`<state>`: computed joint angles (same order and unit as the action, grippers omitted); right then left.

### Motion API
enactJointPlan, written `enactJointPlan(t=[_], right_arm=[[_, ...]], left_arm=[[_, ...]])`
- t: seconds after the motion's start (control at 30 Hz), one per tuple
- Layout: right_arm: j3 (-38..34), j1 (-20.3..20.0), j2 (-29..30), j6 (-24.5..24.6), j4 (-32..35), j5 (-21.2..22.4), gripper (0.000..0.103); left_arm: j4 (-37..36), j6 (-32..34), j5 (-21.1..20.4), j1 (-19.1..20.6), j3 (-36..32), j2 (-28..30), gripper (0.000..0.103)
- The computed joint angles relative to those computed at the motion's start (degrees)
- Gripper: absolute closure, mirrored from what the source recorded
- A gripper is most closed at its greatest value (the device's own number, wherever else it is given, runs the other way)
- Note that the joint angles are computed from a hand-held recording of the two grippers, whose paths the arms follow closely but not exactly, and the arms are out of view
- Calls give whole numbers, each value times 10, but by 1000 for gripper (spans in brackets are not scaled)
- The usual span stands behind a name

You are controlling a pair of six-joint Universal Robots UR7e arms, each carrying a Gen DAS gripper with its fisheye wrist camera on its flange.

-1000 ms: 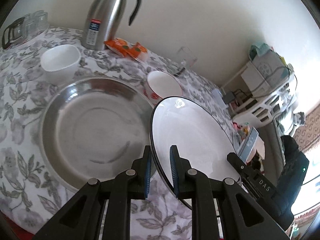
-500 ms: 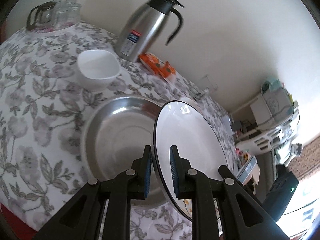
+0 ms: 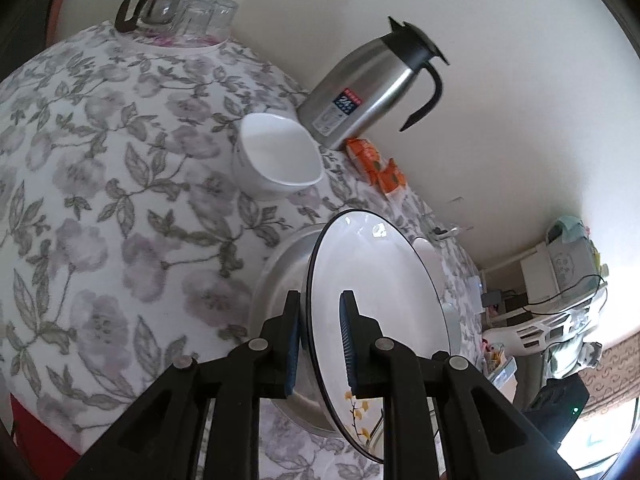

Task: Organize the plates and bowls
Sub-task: 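Lower the white plate into the steel basin with both grippers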

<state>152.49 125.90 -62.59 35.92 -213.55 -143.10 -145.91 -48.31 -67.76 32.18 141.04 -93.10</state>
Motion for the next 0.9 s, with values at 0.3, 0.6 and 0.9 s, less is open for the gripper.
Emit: enactJointPlan(t=[0.3, 0.6, 0.9], right_arm=[[7, -34, -7, 19, 36, -3, 91], [19, -62, -16, 21, 35, -1, 91], [22, -80, -16, 19, 42, 2, 91]], left_arm=[[-6, 7, -38, 38, -10, 50, 85], [-23, 27, -38, 37, -15, 93, 85], [-19, 31, -42, 46, -23, 122, 85]])
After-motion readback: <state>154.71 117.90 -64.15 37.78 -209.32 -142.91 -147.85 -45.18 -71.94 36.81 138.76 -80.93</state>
